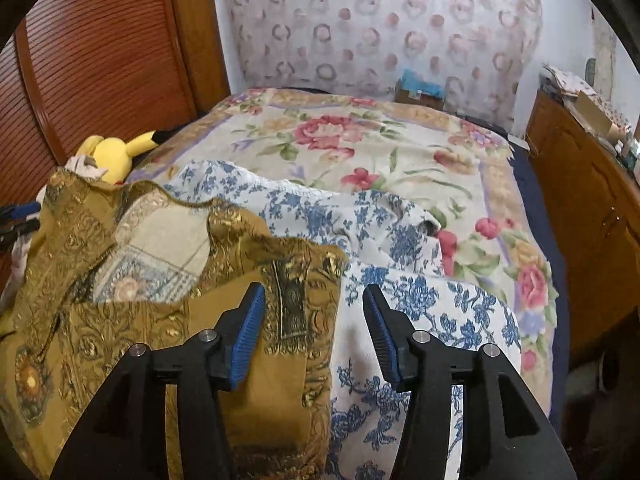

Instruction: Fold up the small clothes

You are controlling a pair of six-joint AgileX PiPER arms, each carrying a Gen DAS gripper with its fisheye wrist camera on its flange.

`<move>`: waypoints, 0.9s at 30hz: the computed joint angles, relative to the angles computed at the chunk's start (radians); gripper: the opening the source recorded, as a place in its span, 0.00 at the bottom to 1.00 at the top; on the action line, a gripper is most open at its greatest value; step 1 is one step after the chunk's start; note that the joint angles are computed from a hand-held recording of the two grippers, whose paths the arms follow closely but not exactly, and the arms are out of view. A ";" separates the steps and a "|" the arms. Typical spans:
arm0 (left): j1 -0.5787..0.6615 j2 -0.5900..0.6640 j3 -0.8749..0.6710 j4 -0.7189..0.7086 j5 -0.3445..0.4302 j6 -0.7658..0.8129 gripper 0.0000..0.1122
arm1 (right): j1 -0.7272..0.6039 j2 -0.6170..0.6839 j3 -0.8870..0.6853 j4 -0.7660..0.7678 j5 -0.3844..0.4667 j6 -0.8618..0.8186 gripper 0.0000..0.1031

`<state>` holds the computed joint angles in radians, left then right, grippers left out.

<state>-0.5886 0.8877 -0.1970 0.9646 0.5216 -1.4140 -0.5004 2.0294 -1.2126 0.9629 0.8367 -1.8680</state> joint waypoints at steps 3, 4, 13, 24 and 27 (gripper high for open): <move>0.111 0.077 -0.020 0.005 -0.082 0.055 0.53 | 0.004 0.008 0.002 -0.020 -0.004 0.007 0.50; 0.152 0.105 -0.026 0.002 -0.120 0.077 0.53 | 0.008 0.013 0.003 -0.024 -0.014 0.009 0.50; 0.259 0.208 -0.059 0.086 -0.249 0.072 0.49 | 0.026 0.066 -0.018 -0.049 -0.048 0.033 0.50; 0.140 0.116 -0.096 0.026 -0.150 0.105 0.03 | 0.034 0.057 0.004 -0.026 -0.061 -0.034 0.35; 0.046 0.068 -0.118 -0.006 -0.067 0.102 0.02 | 0.026 0.028 0.036 -0.001 -0.033 -0.103 0.10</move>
<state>-0.5423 0.9561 -0.3147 0.9583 0.4546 -1.3117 -0.4748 2.0575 -1.1770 0.9623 0.8038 -1.9706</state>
